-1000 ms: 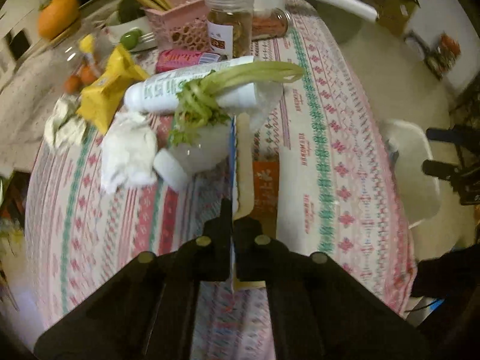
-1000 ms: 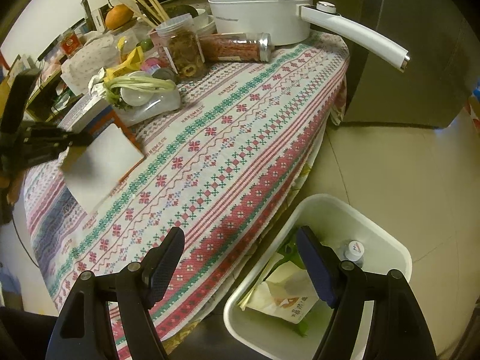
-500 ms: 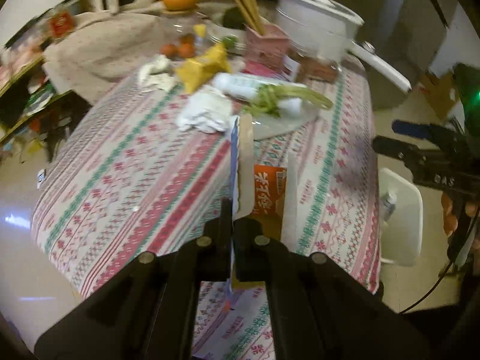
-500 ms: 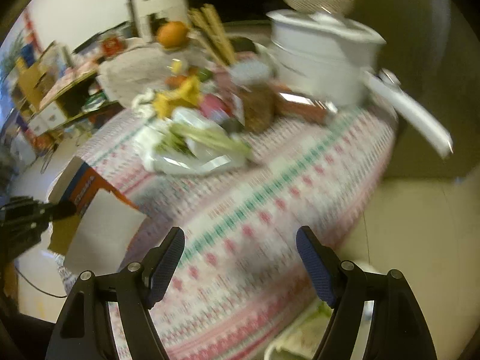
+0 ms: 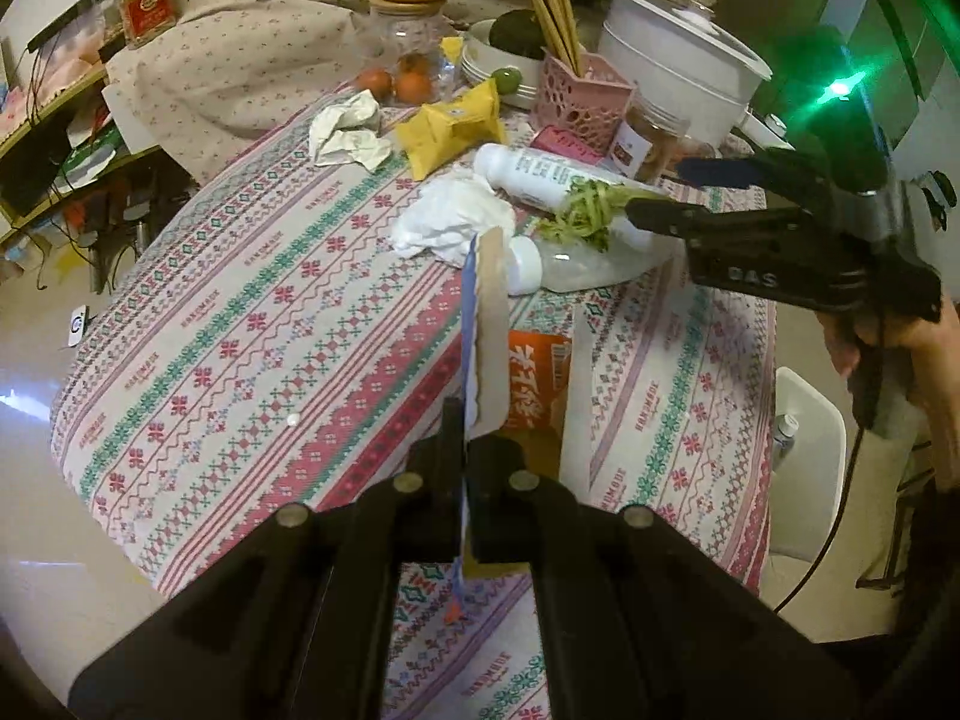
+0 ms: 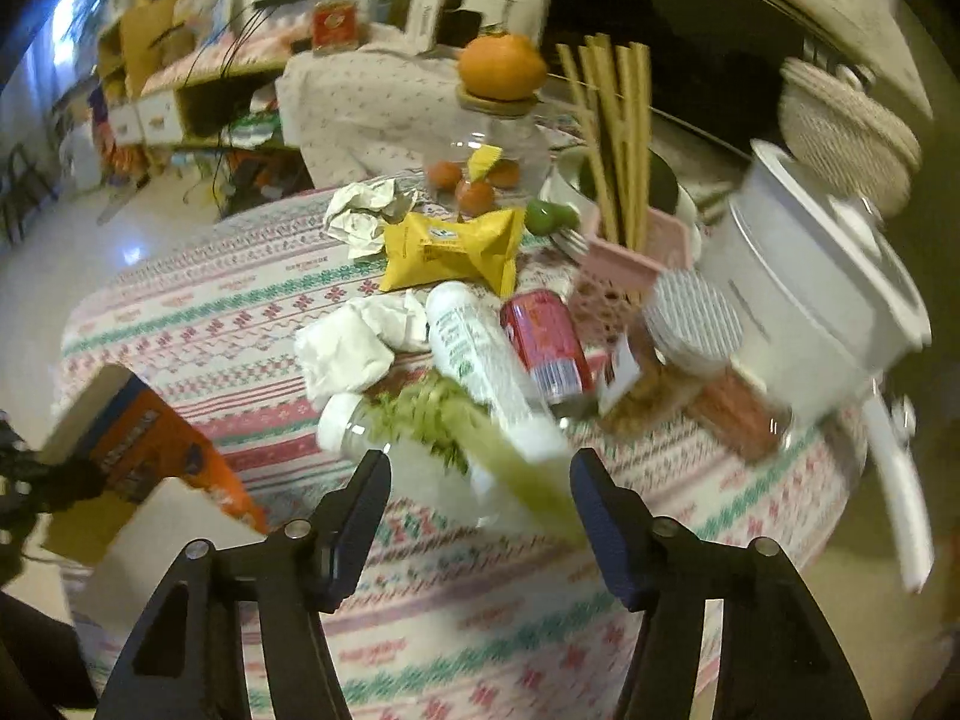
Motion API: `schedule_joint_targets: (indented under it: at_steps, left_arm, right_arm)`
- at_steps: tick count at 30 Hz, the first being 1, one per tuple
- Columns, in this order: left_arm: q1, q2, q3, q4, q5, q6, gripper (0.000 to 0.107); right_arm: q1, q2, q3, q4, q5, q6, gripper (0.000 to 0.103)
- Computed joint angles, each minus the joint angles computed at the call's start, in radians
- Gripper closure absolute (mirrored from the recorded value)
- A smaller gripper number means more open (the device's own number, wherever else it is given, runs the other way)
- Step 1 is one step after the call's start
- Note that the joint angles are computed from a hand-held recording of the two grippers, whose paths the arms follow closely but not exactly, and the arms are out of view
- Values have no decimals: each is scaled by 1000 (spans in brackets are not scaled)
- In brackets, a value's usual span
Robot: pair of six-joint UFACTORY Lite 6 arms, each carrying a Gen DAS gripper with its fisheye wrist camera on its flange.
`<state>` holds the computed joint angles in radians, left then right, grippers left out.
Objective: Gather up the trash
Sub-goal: 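Grasp the green celery stalk with the right tool while the left tool holds the card, then carry the card and celery over the white bin with both tools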
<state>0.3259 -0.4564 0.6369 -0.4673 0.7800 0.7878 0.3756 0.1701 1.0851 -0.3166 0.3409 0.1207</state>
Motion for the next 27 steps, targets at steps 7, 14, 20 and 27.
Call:
schedule_joint_targets:
  at_steps: [7,14,20,27]
  left_arm:
    - [23,36,17,-8,8,18,105]
    - [43,11,14,-34,46,50,105]
    - [59,-48,12,-80,110,74,105]
    - [-20,-207,-29,-74,149,27,105]
  right_arm:
    - [93,167,133,-277,121,144,87]
    - [40,67,26,-69,92,32,94]
    - [-21,-170,-121,198,119,-147,94]
    - [-65,-508,-293,284,218,-193,94]
